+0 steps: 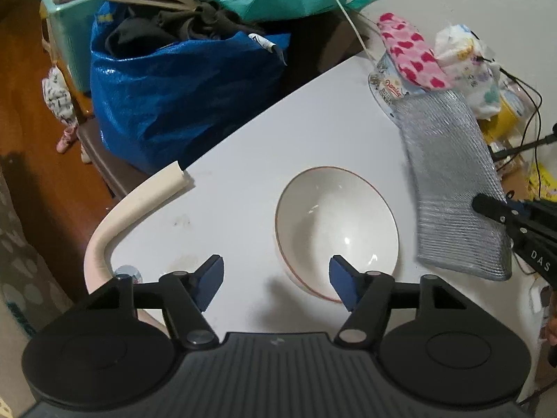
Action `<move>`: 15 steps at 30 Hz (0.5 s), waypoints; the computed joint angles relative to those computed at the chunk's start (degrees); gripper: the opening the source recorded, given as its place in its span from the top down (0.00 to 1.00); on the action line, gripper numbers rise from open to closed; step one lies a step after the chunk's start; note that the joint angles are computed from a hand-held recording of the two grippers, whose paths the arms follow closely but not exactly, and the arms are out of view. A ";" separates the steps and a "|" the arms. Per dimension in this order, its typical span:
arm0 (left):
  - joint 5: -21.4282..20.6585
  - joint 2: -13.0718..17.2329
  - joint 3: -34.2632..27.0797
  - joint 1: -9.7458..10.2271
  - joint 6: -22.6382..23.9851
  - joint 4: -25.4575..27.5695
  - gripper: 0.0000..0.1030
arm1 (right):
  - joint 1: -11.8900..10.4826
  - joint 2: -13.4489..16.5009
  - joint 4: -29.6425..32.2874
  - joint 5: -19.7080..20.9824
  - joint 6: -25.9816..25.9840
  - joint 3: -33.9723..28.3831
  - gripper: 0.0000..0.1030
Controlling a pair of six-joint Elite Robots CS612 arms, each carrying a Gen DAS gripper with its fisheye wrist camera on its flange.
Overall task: Clean bowl
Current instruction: 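Lift the mesh cloth with the right tool and carry it into the bowl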
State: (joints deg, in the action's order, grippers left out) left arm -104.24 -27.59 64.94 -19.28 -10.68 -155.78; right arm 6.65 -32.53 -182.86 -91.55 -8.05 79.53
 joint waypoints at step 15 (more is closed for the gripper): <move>-4.48 3.04 -4.88 0.49 4.47 5.39 0.84 | 1.99 6.33 28.07 7.23 -21.42 -16.16 0.95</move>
State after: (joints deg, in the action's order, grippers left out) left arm -108.72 -24.55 60.06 -18.80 -6.21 -150.39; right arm 8.65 -26.20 -154.79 -84.33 -29.47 63.36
